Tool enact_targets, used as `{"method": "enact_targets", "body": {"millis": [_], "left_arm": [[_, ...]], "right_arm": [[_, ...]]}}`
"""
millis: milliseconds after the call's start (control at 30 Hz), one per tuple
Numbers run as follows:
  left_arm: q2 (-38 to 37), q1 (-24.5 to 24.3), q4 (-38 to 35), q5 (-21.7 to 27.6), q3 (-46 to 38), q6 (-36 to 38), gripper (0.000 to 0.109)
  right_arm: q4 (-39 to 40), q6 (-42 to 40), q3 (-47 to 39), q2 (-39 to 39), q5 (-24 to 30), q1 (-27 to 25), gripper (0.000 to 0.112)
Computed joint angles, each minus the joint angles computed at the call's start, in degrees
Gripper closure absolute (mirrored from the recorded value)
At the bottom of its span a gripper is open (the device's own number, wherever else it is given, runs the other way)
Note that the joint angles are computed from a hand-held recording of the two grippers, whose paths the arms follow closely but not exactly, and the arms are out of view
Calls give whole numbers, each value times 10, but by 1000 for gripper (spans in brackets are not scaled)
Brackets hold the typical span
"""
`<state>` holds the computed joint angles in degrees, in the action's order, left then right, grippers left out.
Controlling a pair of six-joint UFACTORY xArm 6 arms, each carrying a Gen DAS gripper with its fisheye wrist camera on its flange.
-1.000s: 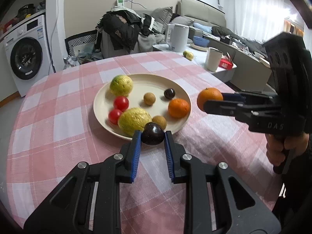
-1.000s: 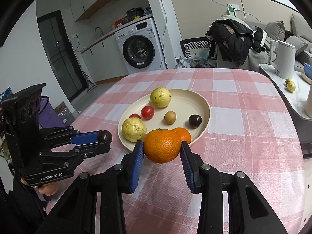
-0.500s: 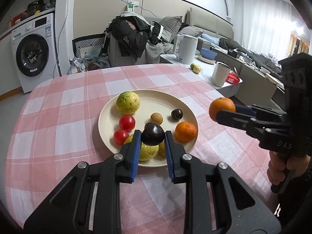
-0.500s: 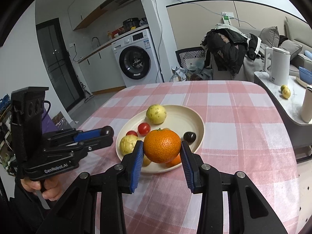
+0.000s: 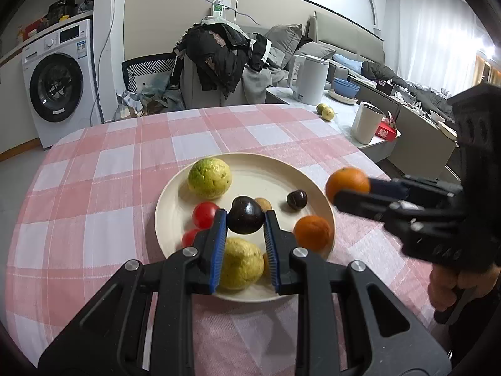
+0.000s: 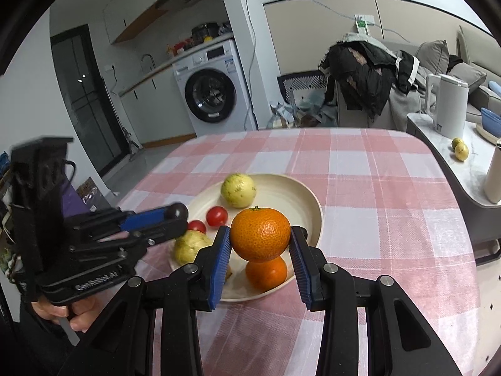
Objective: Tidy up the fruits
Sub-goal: 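Lower the plum onto the plate with the left tool while the right tool sets the orange there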
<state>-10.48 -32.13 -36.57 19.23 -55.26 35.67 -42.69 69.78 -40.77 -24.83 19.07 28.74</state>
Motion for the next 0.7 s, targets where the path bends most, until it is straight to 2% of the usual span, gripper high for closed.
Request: {"method": "enact_targets", "body": {"millis": [433, 700], "left_arm": [[53, -9, 78, -23, -27, -47, 88], [65, -11, 88, -28, -33, -53, 88]], "right_arm": [[31, -33, -40, 72, 1, -7, 73], [35, -38, -52, 86, 11, -11, 73]]}}
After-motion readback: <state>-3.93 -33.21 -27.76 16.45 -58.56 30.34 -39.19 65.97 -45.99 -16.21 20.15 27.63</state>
